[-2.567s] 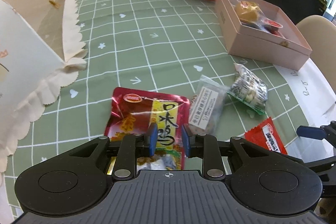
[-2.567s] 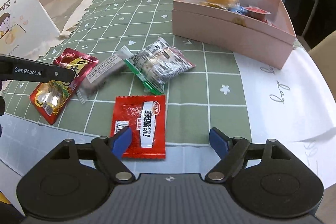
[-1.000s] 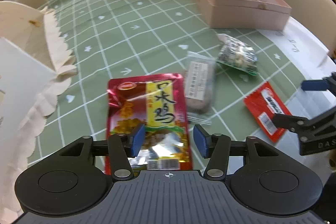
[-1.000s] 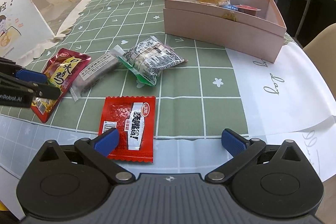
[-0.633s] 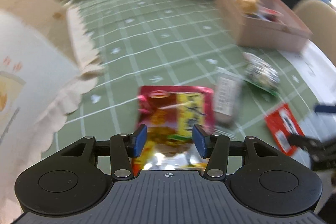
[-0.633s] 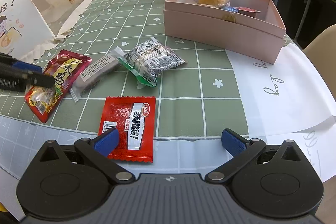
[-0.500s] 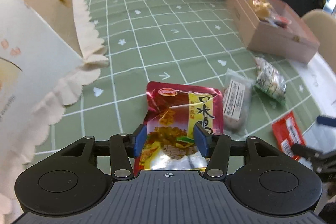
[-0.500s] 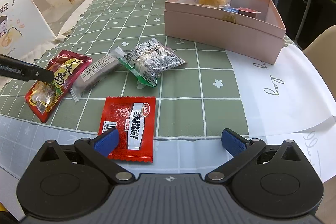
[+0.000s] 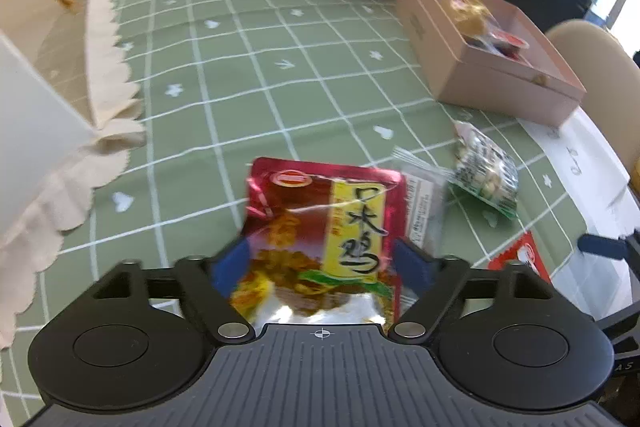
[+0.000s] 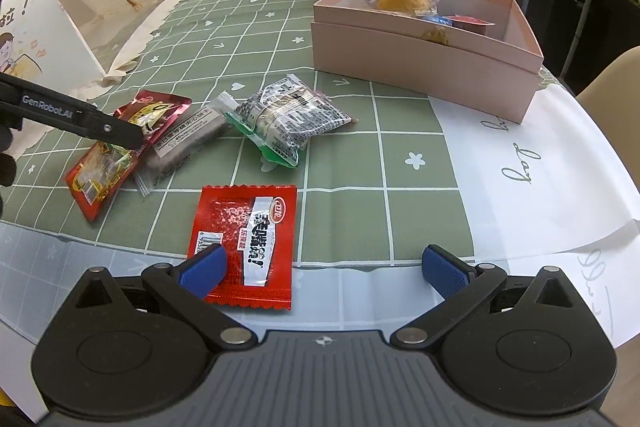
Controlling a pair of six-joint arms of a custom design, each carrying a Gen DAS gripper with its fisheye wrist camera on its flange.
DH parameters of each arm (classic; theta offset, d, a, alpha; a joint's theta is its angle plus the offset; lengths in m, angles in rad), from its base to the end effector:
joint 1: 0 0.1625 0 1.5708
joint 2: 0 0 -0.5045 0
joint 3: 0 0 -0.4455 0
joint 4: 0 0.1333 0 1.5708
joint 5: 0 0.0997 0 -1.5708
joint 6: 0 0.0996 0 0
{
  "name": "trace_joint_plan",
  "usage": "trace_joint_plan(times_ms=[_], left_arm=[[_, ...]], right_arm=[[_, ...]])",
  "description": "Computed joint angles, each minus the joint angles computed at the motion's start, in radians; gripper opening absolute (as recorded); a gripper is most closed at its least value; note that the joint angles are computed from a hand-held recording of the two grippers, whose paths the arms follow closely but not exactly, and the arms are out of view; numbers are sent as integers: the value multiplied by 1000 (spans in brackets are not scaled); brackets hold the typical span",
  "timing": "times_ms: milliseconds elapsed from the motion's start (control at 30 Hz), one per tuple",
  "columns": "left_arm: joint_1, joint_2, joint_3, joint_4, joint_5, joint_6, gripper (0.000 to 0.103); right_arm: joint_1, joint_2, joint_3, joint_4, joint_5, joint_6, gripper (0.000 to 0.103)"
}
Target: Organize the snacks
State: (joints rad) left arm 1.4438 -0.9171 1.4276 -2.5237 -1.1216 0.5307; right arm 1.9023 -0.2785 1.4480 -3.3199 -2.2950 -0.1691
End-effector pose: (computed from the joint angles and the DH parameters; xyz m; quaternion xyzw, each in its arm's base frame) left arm 0.0708 -0.8397 0.3069 0.2609 0.9159 -0.1660 0.2558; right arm 0.3186 -0.7188 -0.1167 0.1239 -0.8933 0.2939 0.3167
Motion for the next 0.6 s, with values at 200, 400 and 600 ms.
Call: trace_joint_plan(times_ms=[200,400,600], left_arm=[[-3,12,13,-30,12,62,100],[7,5,14,-30,-18,81,97],[9,-11,24,-69,-23,14,66]], right_arm=[[-2,1,3,-12,7,-16,103],[-2,1,8,-25,13,-26,103],[-5,-4,10,-17,21,-36,103]])
